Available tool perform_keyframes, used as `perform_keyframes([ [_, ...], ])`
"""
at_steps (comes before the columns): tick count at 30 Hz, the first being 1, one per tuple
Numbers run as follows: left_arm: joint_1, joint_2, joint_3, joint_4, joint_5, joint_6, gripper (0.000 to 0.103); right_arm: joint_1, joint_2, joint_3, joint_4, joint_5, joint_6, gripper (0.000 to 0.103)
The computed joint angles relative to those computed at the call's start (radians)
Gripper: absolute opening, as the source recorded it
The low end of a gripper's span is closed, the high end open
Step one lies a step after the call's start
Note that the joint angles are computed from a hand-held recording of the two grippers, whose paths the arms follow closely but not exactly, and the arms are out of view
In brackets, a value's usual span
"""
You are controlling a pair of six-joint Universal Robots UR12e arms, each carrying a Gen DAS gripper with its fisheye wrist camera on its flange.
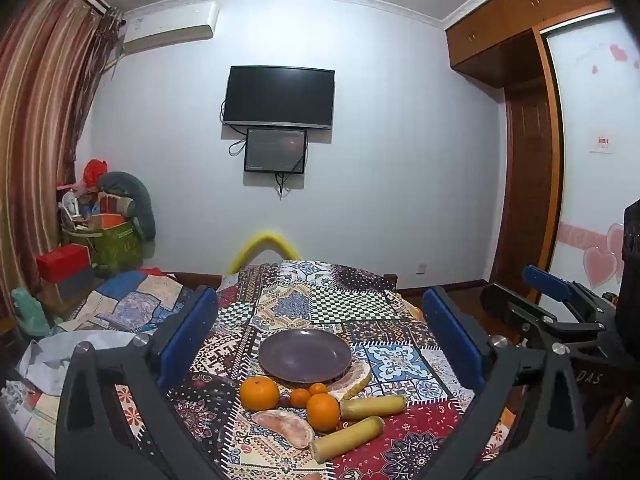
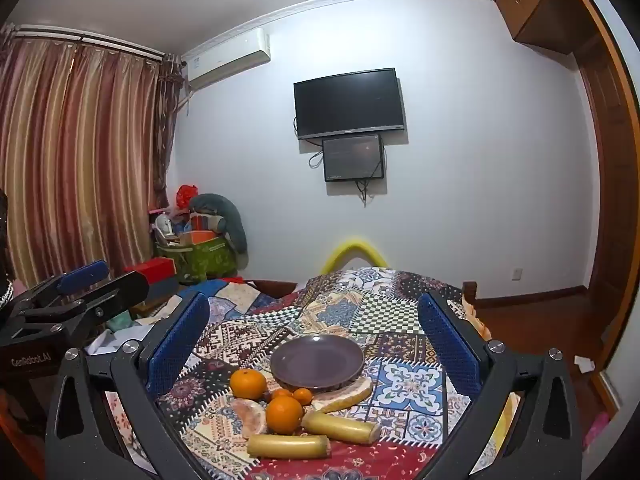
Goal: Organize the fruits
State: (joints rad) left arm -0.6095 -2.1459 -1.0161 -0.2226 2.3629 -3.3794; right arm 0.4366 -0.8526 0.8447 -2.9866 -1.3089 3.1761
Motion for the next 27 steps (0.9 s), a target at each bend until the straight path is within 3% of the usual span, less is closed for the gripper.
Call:
perform_keyframes([
  [5, 0.001, -0.018, 0.036, -0.056, -0.008, -0.014, 0.103, 0.0, -0.001, 0.001, 0.0, 0.005, 0.001, 0.103],
  [7, 0.006, 0.009, -0.013, -0.002, -0.023, -0.019, 0.103, -0.001, -0.003, 0.004, -0.002, 0.007, 0.002, 0.103],
  [27, 0.009, 0.008, -0.008, -0.012, -0.04, -0.018, 0.103, 0.005, 0.003, 0.0, 0.013, -0.002, -0.009, 0.103],
])
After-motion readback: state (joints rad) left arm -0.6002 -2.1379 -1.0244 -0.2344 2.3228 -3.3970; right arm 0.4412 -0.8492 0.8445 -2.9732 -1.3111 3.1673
